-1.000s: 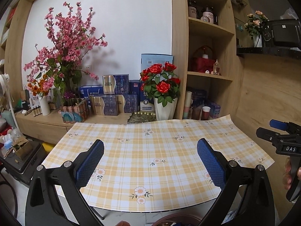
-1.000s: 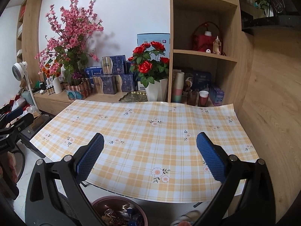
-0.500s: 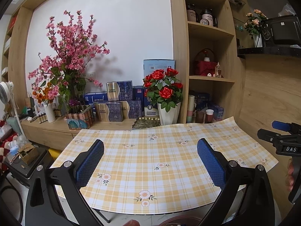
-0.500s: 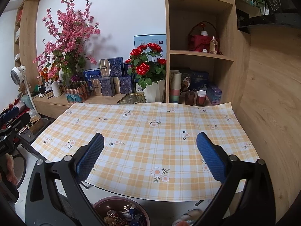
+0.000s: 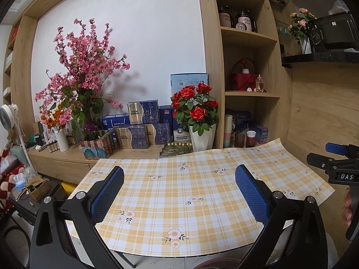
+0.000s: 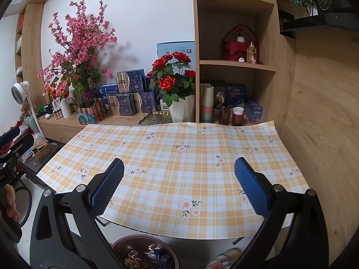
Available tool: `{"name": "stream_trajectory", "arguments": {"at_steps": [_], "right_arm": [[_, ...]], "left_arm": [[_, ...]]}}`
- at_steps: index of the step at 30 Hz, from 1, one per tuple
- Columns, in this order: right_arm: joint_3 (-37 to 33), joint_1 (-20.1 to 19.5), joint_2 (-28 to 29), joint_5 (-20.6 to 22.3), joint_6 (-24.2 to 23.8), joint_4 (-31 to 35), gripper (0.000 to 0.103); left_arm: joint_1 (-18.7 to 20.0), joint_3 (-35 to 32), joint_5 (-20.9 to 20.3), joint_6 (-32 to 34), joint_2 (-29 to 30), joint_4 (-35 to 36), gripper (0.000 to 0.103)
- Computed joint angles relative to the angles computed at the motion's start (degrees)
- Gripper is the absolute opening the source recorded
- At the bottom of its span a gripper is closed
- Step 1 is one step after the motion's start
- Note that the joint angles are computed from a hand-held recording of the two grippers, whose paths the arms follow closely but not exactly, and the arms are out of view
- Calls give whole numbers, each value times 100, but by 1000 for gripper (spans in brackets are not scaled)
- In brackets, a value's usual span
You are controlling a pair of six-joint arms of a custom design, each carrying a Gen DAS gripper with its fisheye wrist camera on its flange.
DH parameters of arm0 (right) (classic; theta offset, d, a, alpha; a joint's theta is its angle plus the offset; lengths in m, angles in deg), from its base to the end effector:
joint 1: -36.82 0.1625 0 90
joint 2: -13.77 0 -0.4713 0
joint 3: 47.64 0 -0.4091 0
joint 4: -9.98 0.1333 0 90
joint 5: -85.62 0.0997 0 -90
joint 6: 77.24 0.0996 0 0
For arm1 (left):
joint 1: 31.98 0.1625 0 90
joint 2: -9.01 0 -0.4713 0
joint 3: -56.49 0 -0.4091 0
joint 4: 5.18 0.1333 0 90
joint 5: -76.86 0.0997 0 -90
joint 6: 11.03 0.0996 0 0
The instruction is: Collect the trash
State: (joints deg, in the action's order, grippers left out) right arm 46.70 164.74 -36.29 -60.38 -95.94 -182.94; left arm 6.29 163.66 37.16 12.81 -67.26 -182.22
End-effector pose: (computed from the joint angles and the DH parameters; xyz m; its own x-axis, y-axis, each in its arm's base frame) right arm 0.4671 -0.5170 0.2944 -0.7274 0.0718 0.6824 -0.5839 0.4577 -0.6705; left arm -0.3185 -0.5186 0.4576 -0.6439 0.2362 -0.7277 0.7628 0.2729 -0.5863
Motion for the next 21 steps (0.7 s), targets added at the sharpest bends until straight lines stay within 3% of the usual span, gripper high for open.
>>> {"name": "stream_trajectory", "arguments": {"at_steps": [21], "right_arm": [[-3,-1,1,-3,-21,-8,97]], "left_arm": [[-26,4,73,6,15,40,97]]}}
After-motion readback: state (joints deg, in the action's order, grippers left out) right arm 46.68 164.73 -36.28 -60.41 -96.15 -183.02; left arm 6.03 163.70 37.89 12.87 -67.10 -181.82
